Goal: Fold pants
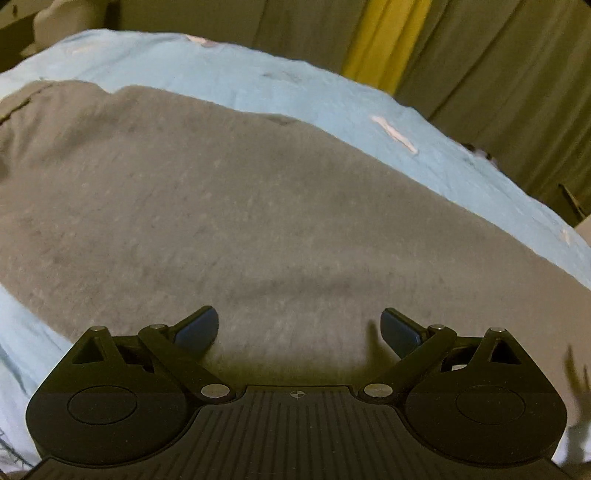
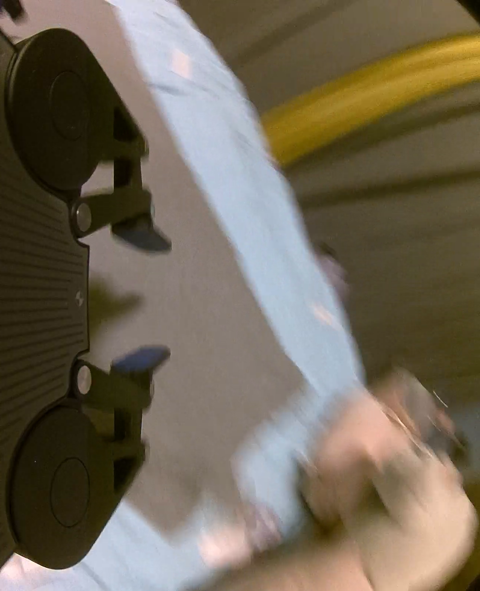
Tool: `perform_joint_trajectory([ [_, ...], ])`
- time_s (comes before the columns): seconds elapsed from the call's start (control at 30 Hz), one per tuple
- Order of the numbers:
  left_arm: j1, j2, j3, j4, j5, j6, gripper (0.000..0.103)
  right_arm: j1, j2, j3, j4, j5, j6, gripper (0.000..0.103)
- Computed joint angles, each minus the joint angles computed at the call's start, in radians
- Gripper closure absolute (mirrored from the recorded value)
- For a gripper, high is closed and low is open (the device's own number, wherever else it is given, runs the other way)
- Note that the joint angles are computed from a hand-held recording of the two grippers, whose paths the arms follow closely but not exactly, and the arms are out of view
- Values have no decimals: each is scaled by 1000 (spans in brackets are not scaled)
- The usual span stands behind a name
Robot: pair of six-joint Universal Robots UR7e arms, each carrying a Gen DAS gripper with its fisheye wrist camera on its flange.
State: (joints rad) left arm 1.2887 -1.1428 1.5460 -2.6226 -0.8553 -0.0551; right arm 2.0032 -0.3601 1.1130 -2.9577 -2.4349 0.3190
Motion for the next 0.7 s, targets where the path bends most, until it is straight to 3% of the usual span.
perform_joint_trajectory([
  [0.03,-1,-3,11,-47,-1,16,4,-16,-6,-12,87,59,41,39],
  [0.13,-5,16,18,-175,52,65,4,-42,-2,-53,242,72,156,31],
  [0.17,-6,32,7,-202,81,81,4,-49,-5,-44,222,92,156,27],
  [0.23,-8,80,-35,-262,156,152,5,-57,-7,-33,173,132,123,10],
  [0.3,-16,138,-80,-374,226,258,9,-54,16,-65,196,122,82,4],
  [0.37,-24,178,-111,-513,225,369,13,-41,41,-108,251,87,62,4],
  [0.5,-33,263,-169,-732,173,654,8,-33,84,-166,290,31,21,4],
  [0.57,-24,302,-213,-694,184,701,8,-29,91,-169,293,16,11,4],
  [0.63,-6,321,-258,-558,207,625,15,-29,99,-179,294,9,3,4],
  [0.7,12,328,-295,-436,222,520,14,-31,106,-185,289,5,-7,4],
])
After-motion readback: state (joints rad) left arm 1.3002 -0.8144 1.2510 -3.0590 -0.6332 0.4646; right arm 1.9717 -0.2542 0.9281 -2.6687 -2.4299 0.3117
